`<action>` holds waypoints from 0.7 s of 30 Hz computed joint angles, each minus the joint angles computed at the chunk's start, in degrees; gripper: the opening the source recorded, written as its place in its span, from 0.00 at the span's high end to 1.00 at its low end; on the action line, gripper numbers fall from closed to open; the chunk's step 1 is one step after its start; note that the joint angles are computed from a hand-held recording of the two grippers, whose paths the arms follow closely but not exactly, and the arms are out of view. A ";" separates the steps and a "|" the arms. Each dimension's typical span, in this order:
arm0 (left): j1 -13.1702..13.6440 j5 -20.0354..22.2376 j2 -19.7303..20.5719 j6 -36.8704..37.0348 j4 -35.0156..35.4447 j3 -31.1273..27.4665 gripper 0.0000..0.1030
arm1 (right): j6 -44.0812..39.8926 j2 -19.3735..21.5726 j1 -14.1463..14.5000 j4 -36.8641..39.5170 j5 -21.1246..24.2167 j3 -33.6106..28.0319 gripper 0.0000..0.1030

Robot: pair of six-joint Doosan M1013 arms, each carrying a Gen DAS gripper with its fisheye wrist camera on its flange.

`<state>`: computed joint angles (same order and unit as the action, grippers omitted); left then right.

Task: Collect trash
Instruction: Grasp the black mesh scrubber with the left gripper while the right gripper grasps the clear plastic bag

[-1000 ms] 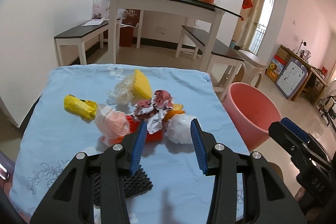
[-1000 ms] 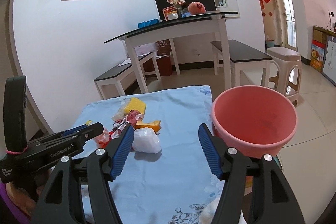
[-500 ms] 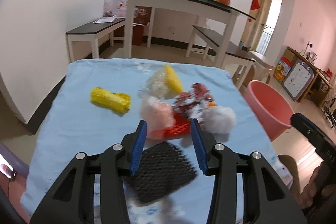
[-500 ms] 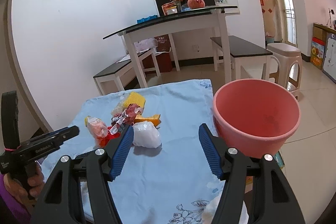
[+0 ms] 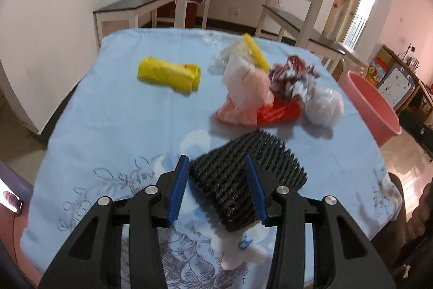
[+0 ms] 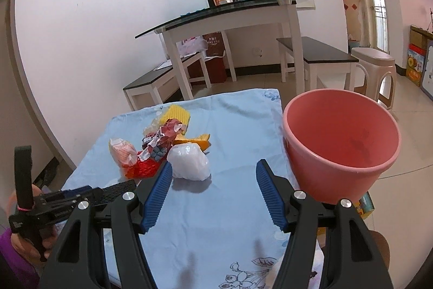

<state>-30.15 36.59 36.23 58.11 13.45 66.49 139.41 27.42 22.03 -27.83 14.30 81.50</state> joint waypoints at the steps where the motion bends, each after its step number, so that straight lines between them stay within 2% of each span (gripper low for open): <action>1: -0.02 0.65 0.29 0.11 -0.08 -0.30 0.57 | -0.15 0.07 0.02 0.12 0.09 -0.07 0.38; 6: -0.28 4.24 1.63 0.33 0.10 -1.95 0.56 | -3.67 0.57 -0.09 3.57 0.77 -0.66 0.38; 11: -0.37 1.25 0.88 -0.06 0.21 -0.16 0.56 | -10.23 1.13 -0.17 9.65 1.24 -1.47 0.38; 12: -0.36 0.13 0.56 -0.43 0.49 0.52 0.66 | -11.33 1.30 -0.14 10.64 1.39 -1.73 0.38; 14: -0.33 -1.23 0.09 -1.41 1.11 1.34 0.80 | -14.76 1.81 -0.08 13.32 2.07 -2.60 0.38; 15: -0.19 -1.81 -0.11 -1.67 0.85 1.62 0.91 | -16.10 2.07 -0.04 14.23 2.44 -3.01 0.38; 21: 0.74 -6.68 -2.32 -5.20 0.82 4.33 0.95 | -24.15 4.19 0.02 21.44 4.97 -6.28 0.37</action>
